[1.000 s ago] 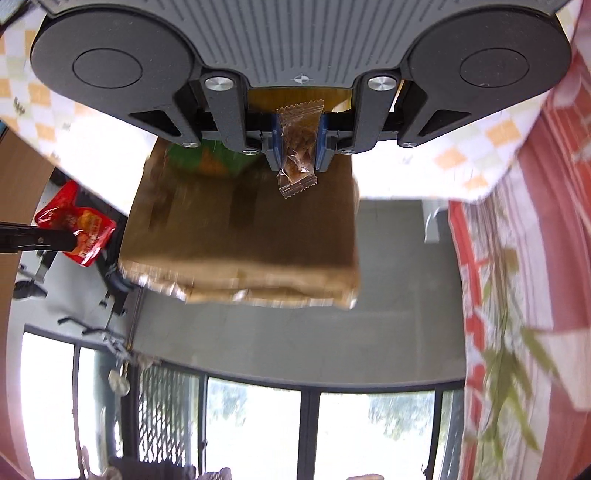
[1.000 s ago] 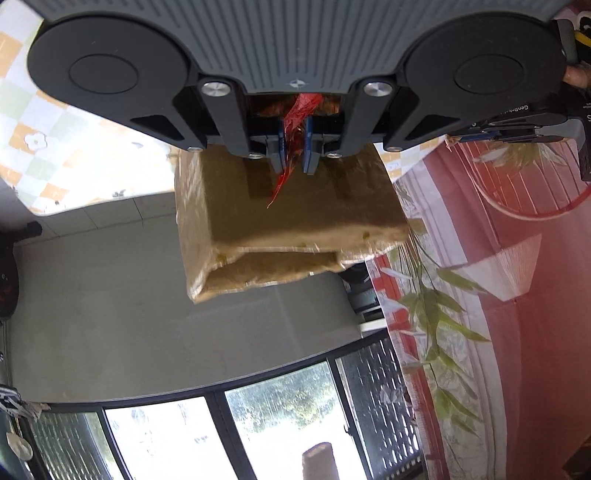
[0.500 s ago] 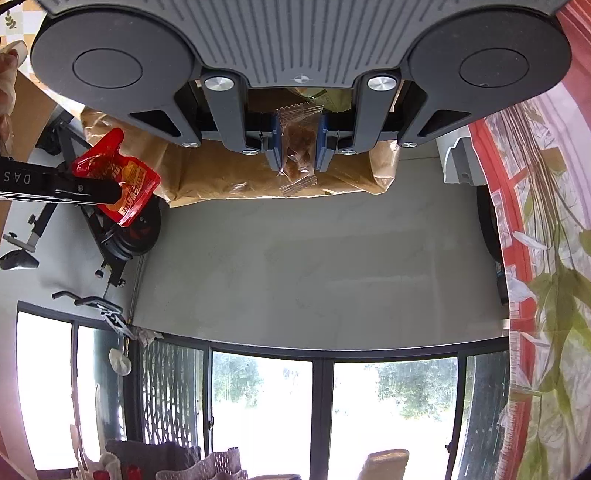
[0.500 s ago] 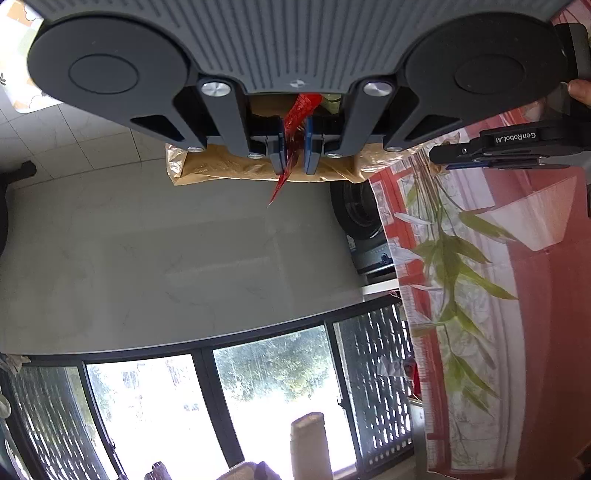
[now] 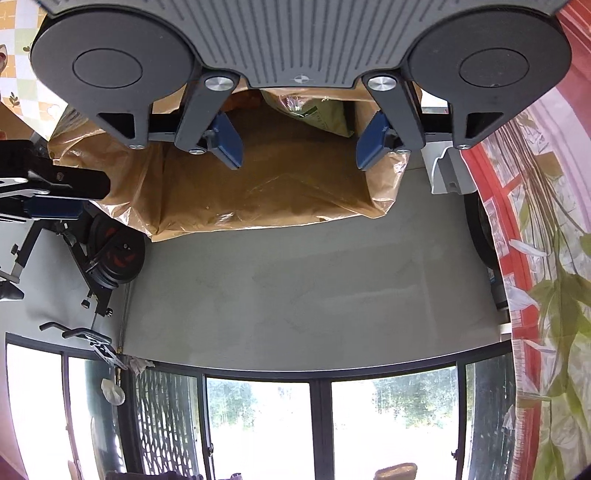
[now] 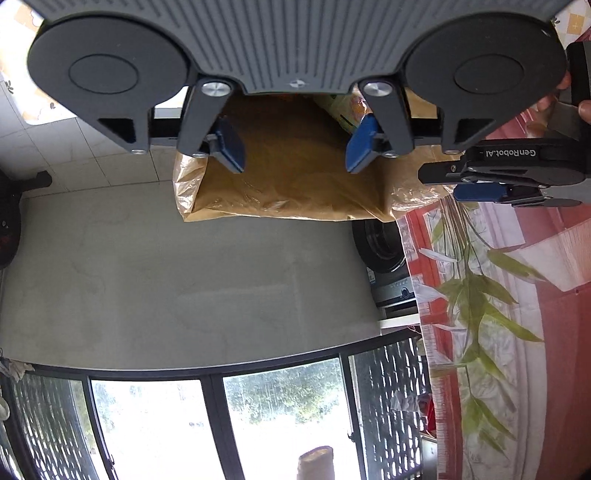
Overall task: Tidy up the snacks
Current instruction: 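Move both tools back from the box to the snack pile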
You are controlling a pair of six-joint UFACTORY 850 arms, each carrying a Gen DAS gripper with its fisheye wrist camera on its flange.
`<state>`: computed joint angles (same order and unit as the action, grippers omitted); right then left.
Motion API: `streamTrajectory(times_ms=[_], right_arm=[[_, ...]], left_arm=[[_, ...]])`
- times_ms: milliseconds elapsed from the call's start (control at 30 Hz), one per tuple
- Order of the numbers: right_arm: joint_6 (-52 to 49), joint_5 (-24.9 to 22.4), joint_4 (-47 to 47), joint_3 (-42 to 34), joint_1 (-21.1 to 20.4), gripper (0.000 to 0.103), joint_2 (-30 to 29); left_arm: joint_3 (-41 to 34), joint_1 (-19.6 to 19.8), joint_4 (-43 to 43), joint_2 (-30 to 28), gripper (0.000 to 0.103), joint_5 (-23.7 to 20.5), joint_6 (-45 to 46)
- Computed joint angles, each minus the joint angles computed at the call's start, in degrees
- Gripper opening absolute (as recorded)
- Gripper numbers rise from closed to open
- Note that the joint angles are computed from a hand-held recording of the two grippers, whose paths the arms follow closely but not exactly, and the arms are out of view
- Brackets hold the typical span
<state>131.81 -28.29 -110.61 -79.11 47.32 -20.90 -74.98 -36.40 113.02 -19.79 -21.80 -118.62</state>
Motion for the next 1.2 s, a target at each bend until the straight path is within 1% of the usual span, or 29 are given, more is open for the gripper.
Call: streamTrajectory(times_ms=[67,133,200,267,367,467,633,733,800,867,1033,1167,1200], right_arm=[[3.71,-2.98,-4.28,1.82,1.05,0.095,0.94],[6.09,-6.04,-7.39,3.68,2.16,0.099,1.82],[4.78,-8.46,-7.02,4.74,3.35,0.103,2.23],[4.27,-8.82,-6.90,5.66,4.17,0.103,2.72],[4.21,-7.25,-6.05,6.97,5.24,0.103,3.51],[6.08,-10.73,-7.45,9.46,7.45,0.103,3.94],[8.44,-14.96,-6.26,11.99,10.35,0.103,3.53],[5.56,-18.04,-2.60,12.27,12.26,0.103,2.41],[4.46,-17.12,-1.23,12.81,12.82,0.103,2.07],[3.45,-14.76,0.12,12.62,12.74,0.103,1.65],[-2.26,-10.75,6.11,10.89,11.95,0.103,0.05],[-5.68,-4.08,10.93,9.82,9.81,0.103,-1.10],[-6.27,-3.19,12.06,9.87,9.46,0.103,-1.32]], left_arm=[[2.76,0.04,2.30,2.19,0.083,-0.48,-3.42],[5.30,-0.15,4.47,4.20,0.089,-1.57,-6.35],[7.76,-0.64,4.71,6.15,0.091,-3.18,-7.00],[10.16,-1.25,4.30,8.03,0.093,-4.92,-6.53],[13.99,-2.16,3.10,10.70,0.096,-7.52,-5.95],[17.64,-2.61,1.64,13.11,0.096,-7.89,-6.66],[22.87,-3.17,0.70,15.68,0.096,-8.56,-11.42],[25.80,-4.30,0.75,16.75,0.096,-10.89,-14.47],[27.05,-5.46,-1.00,16.92,0.096,-12.89,-14.35],[27.91,-6.21,-2.74,16.97,0.096,-13.36,-13.68],[30.02,-6.24,-1.70,17.37,0.096,-12.34,-15.65],[31.19,-5.50,-0.75,17.89,0.096,-11.29,-18.68],[31.43,-5.16,-0.36,17.99,0.096,-11.37,-19.42]])
